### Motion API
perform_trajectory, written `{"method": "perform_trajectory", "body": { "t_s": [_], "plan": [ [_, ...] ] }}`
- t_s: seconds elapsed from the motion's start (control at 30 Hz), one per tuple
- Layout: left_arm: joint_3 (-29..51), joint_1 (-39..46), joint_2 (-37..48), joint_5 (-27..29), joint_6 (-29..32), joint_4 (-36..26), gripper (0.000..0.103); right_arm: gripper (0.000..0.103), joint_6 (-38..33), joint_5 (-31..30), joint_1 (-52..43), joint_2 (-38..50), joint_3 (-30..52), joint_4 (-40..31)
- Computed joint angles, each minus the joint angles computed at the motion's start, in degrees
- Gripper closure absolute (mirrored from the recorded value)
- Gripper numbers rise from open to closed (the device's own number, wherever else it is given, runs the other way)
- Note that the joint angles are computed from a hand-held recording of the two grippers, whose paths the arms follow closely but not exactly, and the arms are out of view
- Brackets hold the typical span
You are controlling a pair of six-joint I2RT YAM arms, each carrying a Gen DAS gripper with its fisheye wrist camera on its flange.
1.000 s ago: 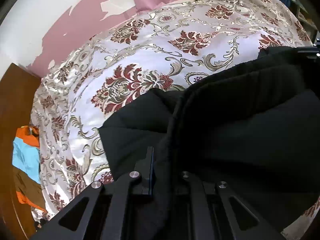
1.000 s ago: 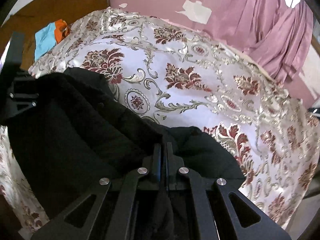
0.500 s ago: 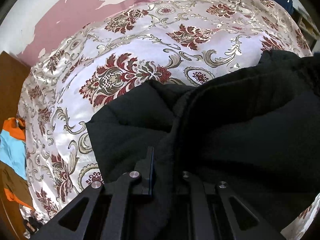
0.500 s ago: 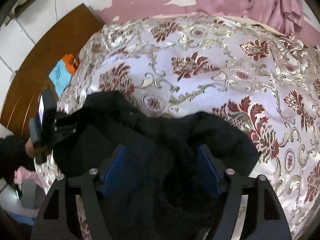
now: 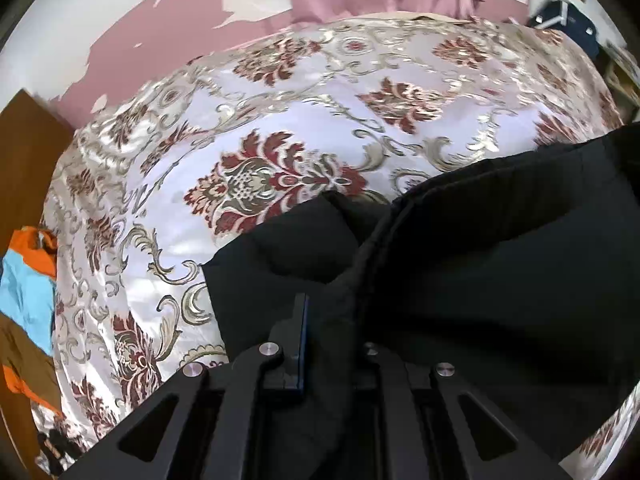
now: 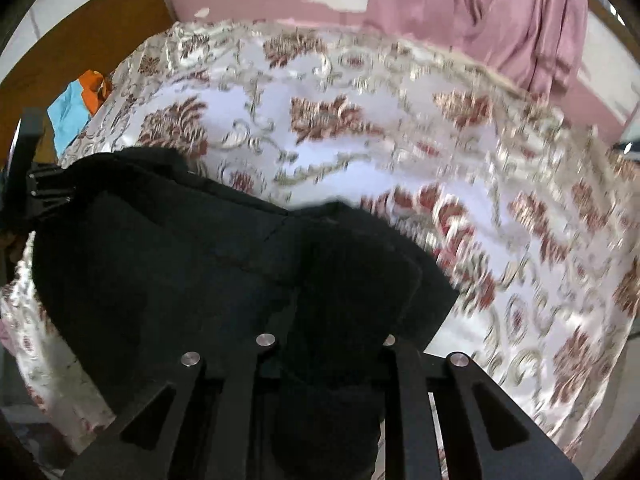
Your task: Fold large clothes
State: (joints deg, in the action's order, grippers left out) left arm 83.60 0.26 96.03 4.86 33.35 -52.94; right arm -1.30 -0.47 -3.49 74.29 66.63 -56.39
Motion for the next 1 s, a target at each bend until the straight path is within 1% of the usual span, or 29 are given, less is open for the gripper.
{"method": "perform_trajectory", "body": {
  "t_s": [0.1,0.2,0.27,0.33,0.37,0.4,0.47,0.53,0.6,0.63,0.7,0.73,0.8,0.9,0.97,1.0],
  "plan": [
    [-1.89,-1.21,1.61,-1.89,-1.20,3.31,0.093,0.089,2.77,2.76,1.88,3.17,0.43,2.69],
    [-6.00,-1.10,-0.28,-0.95,0.57,7.59,0.091,0.089,5.33,4.59,2.26,5.67,-1.77,6.17],
    [-6.93,-0.05,-1.34,1.20,1.37,7.97,0.091,0.088,7.65,3.72,1.39,5.47,-4.29,8.66],
    [-7.12,0.89,-2.14,2.94,2.12,7.56,0.090,0.082,10.39,2.07,0.20,4.66,-6.82,10.37],
    [-7.21,1.08,-2.54,3.15,2.46,7.42,0.090,0.081,11.46,1.62,-0.13,4.10,-7.99,11.27],
    [-7.14,1.08,-2.82,2.99,2.79,7.21,0.088,0.077,12.50,1.29,-0.56,3.36,-9.11,12.22],
    [-5.61,1.02,-2.26,2.91,3.00,5.47,0.087,0.069,13.84,1.39,-0.81,2.40,-10.93,13.54],
    [-1.91,1.34,-0.14,3.51,1.99,1.57,0.086,0.054,14.81,1.39,-1.28,2.04,-11.98,14.07],
    [2.08,2.01,1.96,4.74,0.60,-2.51,0.086,0.043,15.76,2.76,-1.31,1.79,-12.71,13.59],
    [4.17,2.29,3.01,5.24,-0.02,-4.58,0.085,0.039,16.02,3.31,-1.25,1.46,-13.08,13.42],
    [7.78,2.86,4.53,6.34,-0.70,-8.11,0.085,0.033,16.38,4.14,-1.09,0.58,-13.46,12.78],
    [8.52,3.10,4.67,6.90,-0.84,-8.95,0.085,0.028,16.58,4.71,-1.07,0.17,-13.44,12.21],
    [10.08,3.91,4.78,8.80,-1.19,-10.52,0.085,0.024,17.27,5.48,-1.45,-0.85,-13.20,10.87],
    [10.55,5.25,3.86,12.36,-1.19,-11.00,0.084,0.022,19.43,3.10,-4.36,-2.16,-12.10,9.15],
    [10.63,5.64,3.69,13.34,-2.15,-10.92,0.083,0.019,21.02,1.70,-6.06,-3.34,-11.86,8.85],
    [11.16,5.85,4.01,13.86,-3.02,-11.43,0.083,0.016,21.63,1.59,-6.53,-3.91,-11.59,8.76]
  ]
}}
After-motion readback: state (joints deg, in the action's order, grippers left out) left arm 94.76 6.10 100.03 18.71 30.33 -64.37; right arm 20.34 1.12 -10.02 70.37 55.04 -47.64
